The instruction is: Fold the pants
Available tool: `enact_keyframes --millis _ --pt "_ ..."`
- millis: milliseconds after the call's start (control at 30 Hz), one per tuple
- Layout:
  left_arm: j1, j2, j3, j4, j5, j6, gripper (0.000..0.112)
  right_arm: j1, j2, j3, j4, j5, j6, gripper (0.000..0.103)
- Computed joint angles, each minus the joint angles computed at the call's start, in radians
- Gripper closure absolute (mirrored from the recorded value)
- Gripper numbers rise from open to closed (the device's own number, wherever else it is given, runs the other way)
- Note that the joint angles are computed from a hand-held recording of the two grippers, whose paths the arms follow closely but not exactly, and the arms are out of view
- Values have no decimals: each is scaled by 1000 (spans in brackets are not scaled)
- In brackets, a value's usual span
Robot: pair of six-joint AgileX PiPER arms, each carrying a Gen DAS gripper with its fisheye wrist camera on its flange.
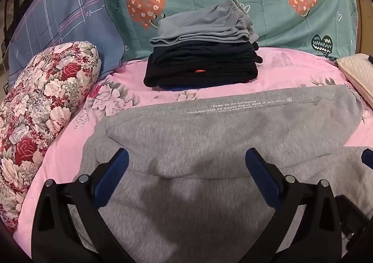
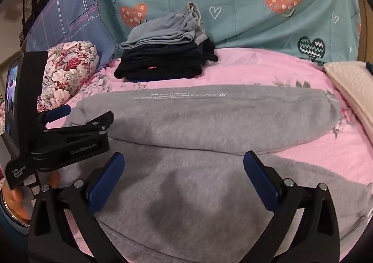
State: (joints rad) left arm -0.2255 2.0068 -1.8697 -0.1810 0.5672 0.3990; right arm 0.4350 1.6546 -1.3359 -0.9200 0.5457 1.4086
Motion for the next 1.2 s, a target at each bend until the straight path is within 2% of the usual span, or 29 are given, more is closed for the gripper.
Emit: enact_keyframes --millis 100,200,267,400,533,633,667,767,867,1000,1200 --pt "3 5 -10 -1 6 -4 12 50 26 3 -170 45 128 2" --pt "5 5 -9 2 4 -11 12 101 65 -29 -254 108 134 2" --pt "4 8 -15 10 6 -19 12 117 83 -50 -270 113 117 2" --pt "3 16 -27 32 10 -41 12 83 46 14 -276 27 162 2" --pt "5 33 -55 49 27 -65 12 -41 26 67 -99 -146 87 2" --pt "4 44 -75 58 42 -79 12 -29 32 65 -191 -182 242 2" --pt "4 45 -76 58 45 -80 12 -41 28 79 -169 -209 244 2" --pt "1 42 -69 61 38 -77 12 -45 22 92 -154 -229 277 2" --pt "0 37 -59 57 31 -69 12 -45 23 71 -16 -215 160 2" --pt "-2 36 -59 63 32 -79 12 -28 23 72 -103 -188 238 2" --pt "-3 34 -57 69 31 -85 12 -23 27 67 -103 -180 229 2"
